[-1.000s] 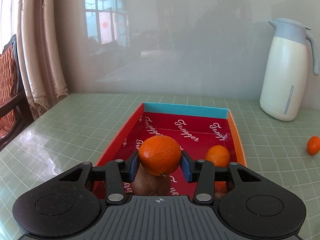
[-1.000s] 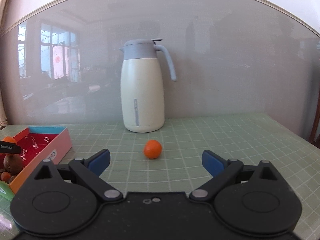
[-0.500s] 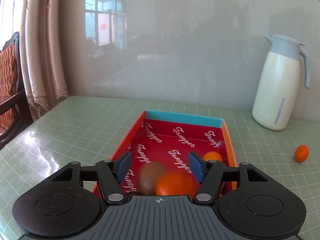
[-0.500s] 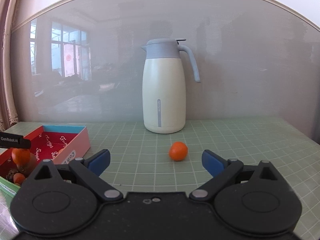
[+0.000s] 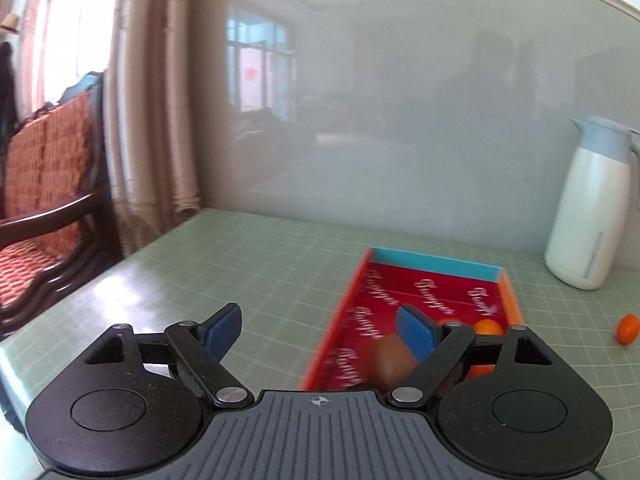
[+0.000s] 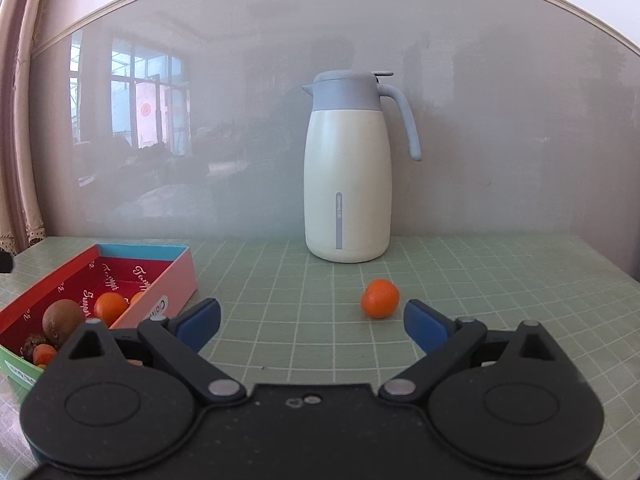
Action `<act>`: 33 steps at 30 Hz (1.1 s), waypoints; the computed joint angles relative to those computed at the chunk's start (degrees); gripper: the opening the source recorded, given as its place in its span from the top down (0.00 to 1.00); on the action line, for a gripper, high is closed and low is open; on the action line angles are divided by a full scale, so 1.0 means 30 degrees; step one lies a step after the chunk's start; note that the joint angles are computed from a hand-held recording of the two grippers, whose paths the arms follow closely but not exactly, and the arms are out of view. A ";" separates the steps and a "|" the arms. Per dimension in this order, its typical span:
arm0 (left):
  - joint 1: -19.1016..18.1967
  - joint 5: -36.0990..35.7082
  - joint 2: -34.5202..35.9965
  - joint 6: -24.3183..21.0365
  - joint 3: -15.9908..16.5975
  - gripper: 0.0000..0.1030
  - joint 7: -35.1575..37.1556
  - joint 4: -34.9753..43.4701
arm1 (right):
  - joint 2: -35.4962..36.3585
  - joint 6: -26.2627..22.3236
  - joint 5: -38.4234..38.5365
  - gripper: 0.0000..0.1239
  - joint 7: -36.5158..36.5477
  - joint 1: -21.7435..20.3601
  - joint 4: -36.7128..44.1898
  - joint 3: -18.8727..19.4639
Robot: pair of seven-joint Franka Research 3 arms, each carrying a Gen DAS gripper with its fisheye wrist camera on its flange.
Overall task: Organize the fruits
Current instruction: 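Withdraw the left gripper while moving the right gripper toward the last orange, then grasp the last small orange with the right gripper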
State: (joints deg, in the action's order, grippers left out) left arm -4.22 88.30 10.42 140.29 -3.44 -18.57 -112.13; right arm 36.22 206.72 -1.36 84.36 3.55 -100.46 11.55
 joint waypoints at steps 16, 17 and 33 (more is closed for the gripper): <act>0.0567 -0.0045 -0.2906 -0.5264 -0.0757 0.08 -0.4032 -0.4433 | 0.1342 -0.2356 0.2828 0.21 -0.1465 0.1589 0.2826 -0.1206; 0.0642 -0.0094 -0.3036 -0.5318 -0.0779 0.07 -0.4188 -0.4629 | 0.1495 -0.2639 0.3295 0.21 -0.1606 0.1894 0.3208 -0.1560; 0.1399 -0.0579 -0.3684 -0.5856 -0.0920 0.06 -0.5328 -0.5845 | 0.6180 -0.9340 0.5666 0.33 0.0017 0.5271 1.1849 -0.7246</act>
